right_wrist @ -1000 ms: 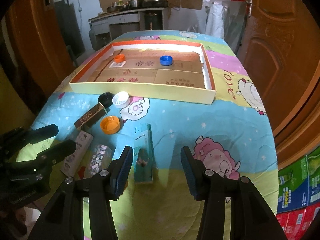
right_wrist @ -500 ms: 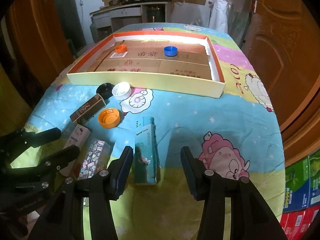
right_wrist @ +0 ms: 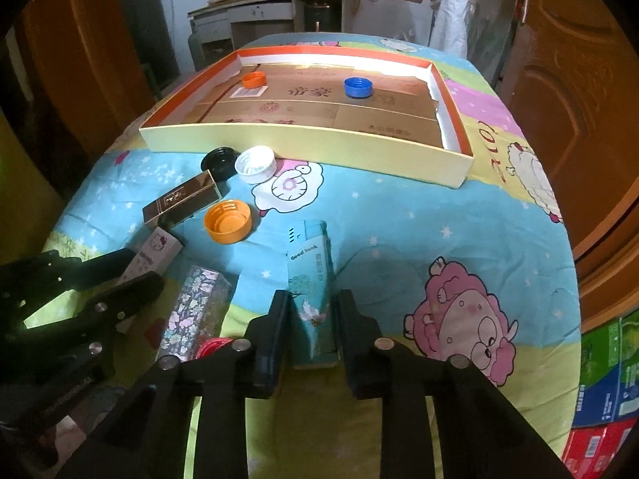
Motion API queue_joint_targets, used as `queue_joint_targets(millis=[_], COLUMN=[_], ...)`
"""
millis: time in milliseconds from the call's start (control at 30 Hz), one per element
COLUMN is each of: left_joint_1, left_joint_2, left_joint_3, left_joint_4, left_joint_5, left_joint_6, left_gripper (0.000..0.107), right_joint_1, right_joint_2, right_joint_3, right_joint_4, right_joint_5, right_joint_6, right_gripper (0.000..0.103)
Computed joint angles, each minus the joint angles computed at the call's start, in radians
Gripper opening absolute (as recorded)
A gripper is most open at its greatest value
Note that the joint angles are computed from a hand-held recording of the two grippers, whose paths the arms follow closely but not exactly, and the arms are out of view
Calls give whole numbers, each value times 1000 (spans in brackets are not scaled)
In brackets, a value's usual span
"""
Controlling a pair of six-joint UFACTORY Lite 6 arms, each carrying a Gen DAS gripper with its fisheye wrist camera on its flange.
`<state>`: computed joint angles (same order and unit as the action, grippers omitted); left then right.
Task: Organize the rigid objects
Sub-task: 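Grasp the white Hello Kitty box with the left gripper while the right grasps the teal box, then carry both boxes over the cardboard tray with both grippers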
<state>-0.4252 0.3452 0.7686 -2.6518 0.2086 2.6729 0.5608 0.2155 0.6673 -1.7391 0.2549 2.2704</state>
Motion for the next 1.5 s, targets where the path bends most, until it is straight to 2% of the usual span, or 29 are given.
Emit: queue_joint_targets(millis=[267, 667, 1100, 1500], left_joint_1=[34, 28, 15, 19], left_joint_2=[-14, -79, -98, -26], left_joint_3=[-9, -12, 88, 231], left_joint_4=[194, 166, 90, 247], left_joint_5=[26, 1, -51, -78], left_joint_6=[-197, -182, -119, -275], left_gripper=[26, 26, 26, 26], right_joint_1=[-5, -2, -10, -45], right_joint_2=[-32, -116, -162, -161], right_joint_3=[-23, -56, -44, 9], right_joint_4=[-42, -1, 66, 119], right_joint_5=[-1, 16, 50, 55], right_joint_6=[60, 22, -48, -140], right_gripper=[23, 23, 23, 23])
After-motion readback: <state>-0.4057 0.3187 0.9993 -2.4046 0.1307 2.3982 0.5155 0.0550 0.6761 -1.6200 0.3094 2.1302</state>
